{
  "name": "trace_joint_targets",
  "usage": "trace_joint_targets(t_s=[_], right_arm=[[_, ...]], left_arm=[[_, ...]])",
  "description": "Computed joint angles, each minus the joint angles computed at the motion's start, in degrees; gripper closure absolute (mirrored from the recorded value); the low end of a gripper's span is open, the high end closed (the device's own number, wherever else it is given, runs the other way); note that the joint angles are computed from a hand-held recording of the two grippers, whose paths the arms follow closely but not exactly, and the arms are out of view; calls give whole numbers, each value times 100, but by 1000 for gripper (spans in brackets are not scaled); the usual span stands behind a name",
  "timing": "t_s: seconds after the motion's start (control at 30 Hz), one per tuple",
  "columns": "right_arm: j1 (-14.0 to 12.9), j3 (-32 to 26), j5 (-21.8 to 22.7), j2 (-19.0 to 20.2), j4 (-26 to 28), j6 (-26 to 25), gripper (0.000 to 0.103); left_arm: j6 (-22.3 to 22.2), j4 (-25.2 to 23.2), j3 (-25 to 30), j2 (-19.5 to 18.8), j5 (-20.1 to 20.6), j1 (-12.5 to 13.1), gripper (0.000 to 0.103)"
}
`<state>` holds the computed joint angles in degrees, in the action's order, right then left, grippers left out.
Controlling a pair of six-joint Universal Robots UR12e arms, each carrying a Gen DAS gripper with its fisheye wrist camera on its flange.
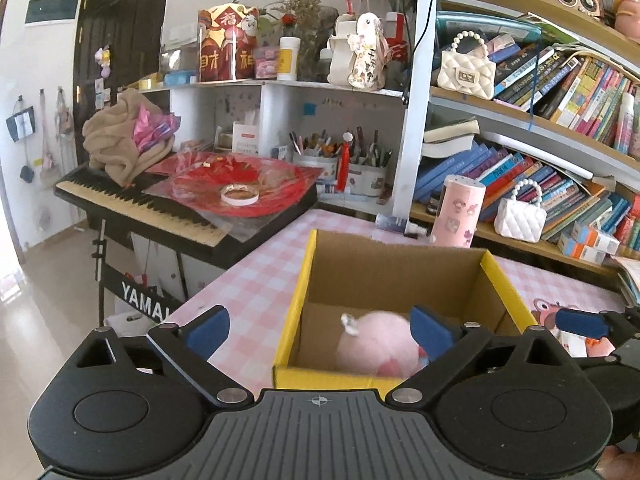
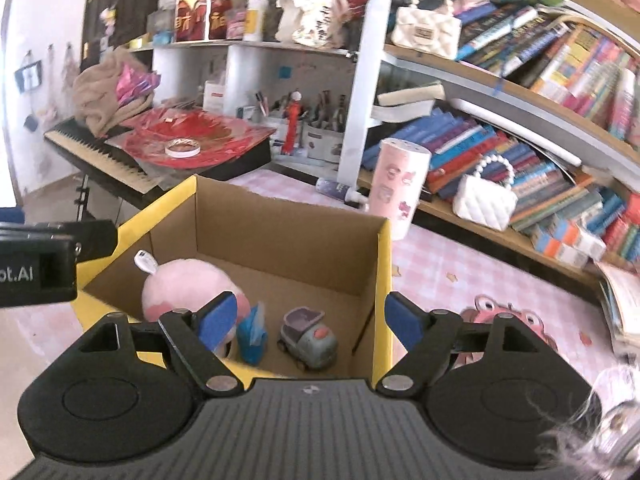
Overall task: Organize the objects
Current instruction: 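Withdraw both grippers from the box toward the toys on the mat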
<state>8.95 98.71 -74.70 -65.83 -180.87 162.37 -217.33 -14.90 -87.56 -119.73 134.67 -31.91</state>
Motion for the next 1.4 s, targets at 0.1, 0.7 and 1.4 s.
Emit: trace_joint_targets(t_s=[0.1,0.7,1.4], right_arm=[[1,233,-56,-150,-17,219,23],[35,1664,-520,-1111,278,333,20],[-168,2266,-1208,-1591,172,811,19]], left_arm=[[-123,-22,-185,109,-68,-48,3],[-952,-925,-1075,767,-664,-400,3],[-291,-456,-1051,674,-1282,-562,3]])
